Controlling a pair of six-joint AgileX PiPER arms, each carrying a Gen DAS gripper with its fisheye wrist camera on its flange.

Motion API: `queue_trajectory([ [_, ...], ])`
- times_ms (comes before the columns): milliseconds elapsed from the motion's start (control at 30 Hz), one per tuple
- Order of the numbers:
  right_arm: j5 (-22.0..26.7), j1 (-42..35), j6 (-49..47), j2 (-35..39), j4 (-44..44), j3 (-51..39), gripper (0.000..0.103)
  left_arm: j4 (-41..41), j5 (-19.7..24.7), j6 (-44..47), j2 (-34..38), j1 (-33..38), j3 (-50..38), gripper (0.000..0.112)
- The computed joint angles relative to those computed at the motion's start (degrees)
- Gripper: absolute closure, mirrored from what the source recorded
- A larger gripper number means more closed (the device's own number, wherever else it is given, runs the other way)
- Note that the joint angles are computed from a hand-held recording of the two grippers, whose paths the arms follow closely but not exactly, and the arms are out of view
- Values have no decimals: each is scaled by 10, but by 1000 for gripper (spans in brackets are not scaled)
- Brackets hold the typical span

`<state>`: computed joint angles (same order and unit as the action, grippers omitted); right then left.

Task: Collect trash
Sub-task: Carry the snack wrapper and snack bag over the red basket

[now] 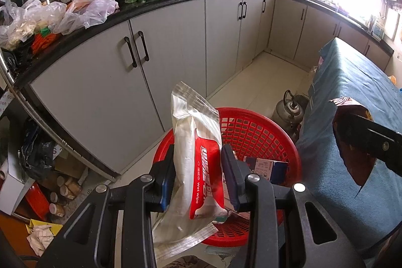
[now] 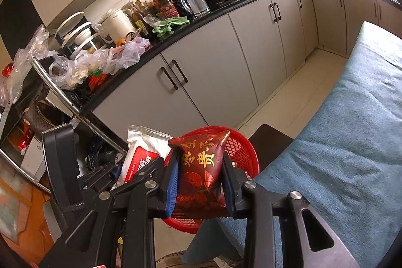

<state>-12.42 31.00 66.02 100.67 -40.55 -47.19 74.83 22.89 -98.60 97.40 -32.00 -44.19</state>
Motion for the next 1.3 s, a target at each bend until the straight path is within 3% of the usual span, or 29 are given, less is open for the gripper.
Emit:
queue_trajectory([
  [500,6,2,14,12,-14,-17,70,7,-20,-8,8,19,-3,78],
  [1000,10,-2,97,32,-95,-41,70,0,-59,1,22,52,-6,78],
  [1300,10,1,86,44,-81,-48,70,-13,-76,13,35,66,-13,78],
])
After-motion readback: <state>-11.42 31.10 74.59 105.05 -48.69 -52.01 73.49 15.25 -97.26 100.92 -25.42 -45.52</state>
